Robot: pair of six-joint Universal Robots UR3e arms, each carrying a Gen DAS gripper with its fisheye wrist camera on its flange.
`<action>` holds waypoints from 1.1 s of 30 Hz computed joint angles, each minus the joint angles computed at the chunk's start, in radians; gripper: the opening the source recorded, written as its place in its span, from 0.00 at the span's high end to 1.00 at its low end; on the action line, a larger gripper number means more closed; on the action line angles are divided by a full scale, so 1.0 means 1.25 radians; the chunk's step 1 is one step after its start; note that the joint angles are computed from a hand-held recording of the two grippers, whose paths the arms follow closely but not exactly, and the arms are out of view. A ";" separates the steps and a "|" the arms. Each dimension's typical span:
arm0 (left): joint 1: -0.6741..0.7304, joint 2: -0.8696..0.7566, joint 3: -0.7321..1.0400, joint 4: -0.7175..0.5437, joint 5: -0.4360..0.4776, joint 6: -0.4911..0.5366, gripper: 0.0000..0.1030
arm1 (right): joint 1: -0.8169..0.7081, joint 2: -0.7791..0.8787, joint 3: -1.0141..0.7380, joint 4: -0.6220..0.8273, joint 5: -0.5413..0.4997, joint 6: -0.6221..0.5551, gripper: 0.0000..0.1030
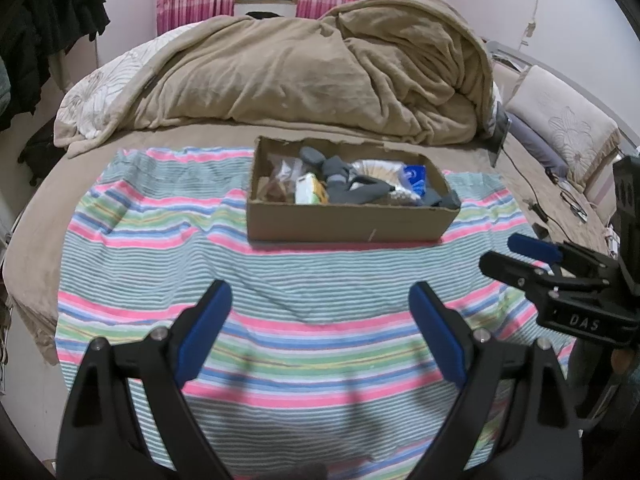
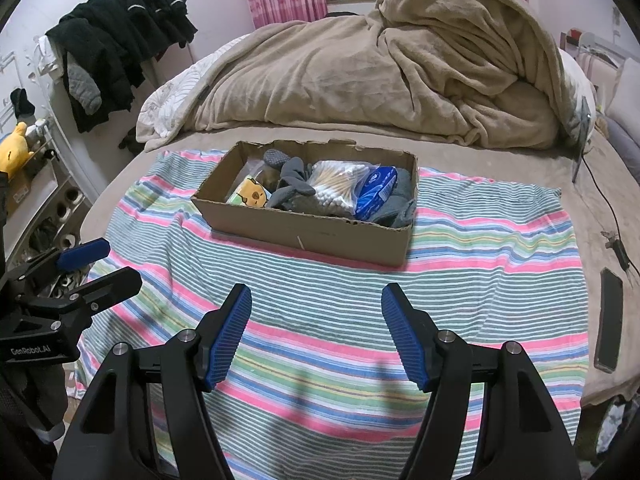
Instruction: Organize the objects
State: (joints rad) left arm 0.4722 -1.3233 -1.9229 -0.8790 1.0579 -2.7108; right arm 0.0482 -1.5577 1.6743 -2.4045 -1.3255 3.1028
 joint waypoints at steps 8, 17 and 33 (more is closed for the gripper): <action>0.003 -0.008 0.005 -0.001 -0.004 0.006 0.11 | 0.002 0.019 -0.013 0.000 -0.004 -0.004 0.31; 0.006 -0.011 0.001 0.005 -0.002 0.006 0.11 | 0.007 0.025 -0.020 0.002 -0.011 0.000 0.31; 0.018 -0.024 0.012 0.000 -0.004 0.016 0.11 | 0.007 0.027 -0.021 0.001 -0.012 0.000 0.31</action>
State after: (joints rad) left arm 0.4942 -1.3534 -1.9078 -0.8786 1.0523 -2.6909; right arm 0.0572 -1.5240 1.6480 -2.4027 -1.3405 3.1031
